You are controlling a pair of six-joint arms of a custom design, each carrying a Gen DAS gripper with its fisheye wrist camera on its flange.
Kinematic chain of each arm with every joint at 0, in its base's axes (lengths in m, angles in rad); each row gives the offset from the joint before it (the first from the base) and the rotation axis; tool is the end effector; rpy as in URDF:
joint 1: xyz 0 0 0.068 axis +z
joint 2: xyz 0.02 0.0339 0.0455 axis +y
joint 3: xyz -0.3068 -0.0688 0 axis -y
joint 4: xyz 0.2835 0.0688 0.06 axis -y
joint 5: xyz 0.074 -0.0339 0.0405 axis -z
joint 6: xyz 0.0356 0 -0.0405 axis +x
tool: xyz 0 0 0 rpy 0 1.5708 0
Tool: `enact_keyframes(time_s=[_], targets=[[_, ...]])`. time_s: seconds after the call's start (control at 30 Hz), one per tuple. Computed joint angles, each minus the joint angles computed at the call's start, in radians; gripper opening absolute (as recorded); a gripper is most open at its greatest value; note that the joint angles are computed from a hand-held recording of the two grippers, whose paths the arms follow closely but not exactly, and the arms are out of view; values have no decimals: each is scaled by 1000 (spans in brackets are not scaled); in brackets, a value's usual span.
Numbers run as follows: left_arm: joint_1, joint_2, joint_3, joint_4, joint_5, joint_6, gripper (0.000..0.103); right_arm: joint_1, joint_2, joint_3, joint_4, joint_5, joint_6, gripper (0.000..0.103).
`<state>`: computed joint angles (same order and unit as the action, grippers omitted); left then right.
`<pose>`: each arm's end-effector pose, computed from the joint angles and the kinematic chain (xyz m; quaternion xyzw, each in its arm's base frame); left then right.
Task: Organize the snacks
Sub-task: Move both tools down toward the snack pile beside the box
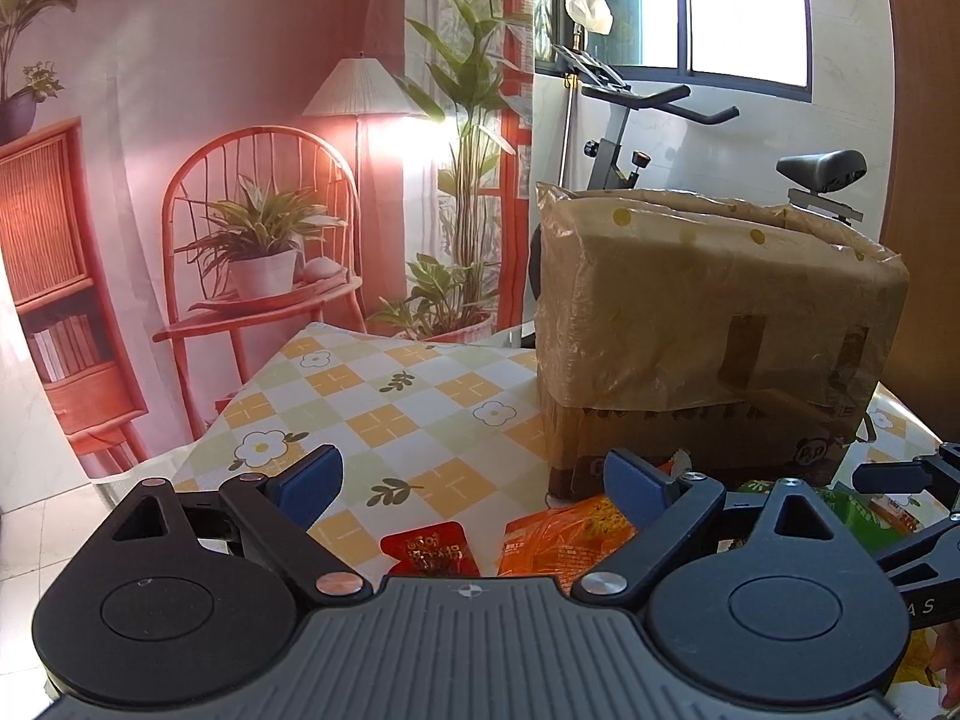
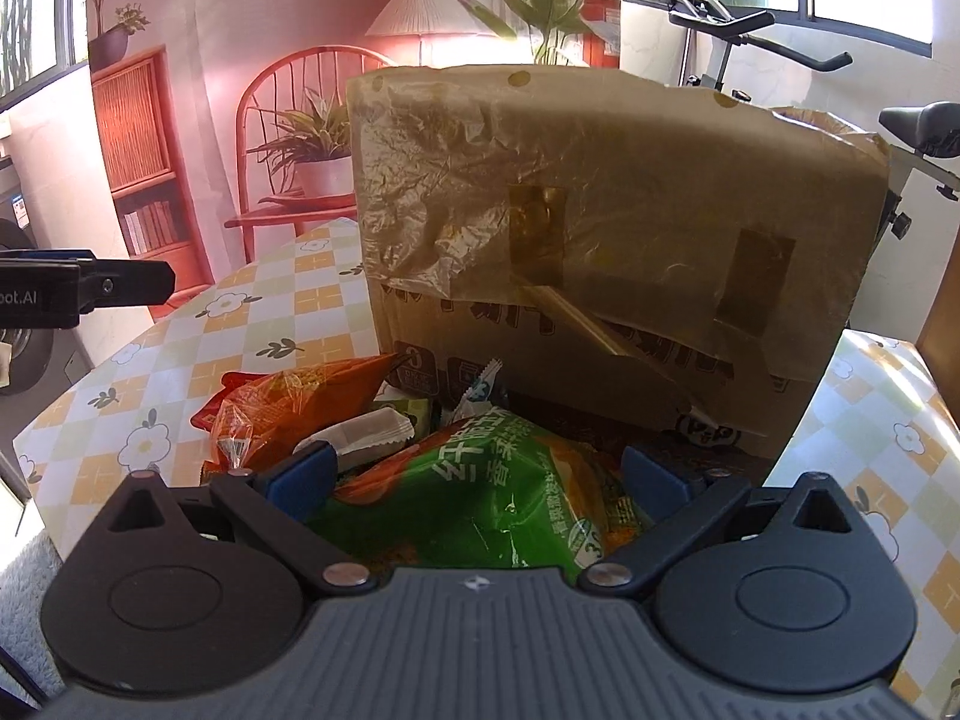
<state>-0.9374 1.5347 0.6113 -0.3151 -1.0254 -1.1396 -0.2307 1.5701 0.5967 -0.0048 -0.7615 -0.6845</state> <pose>0.1772 -0.1899 0.1427 -0.1675 0.8468 0.1213 0.4900 0.2827 -0.0412 0.1369 -0.3055 0.8408 0.1991 0.4002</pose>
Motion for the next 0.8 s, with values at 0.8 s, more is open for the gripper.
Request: enact_keyframes(time_s=[0.8], targets=[[55,62,-49,275,118,152,92,28,74,24,13,79,6,86]])
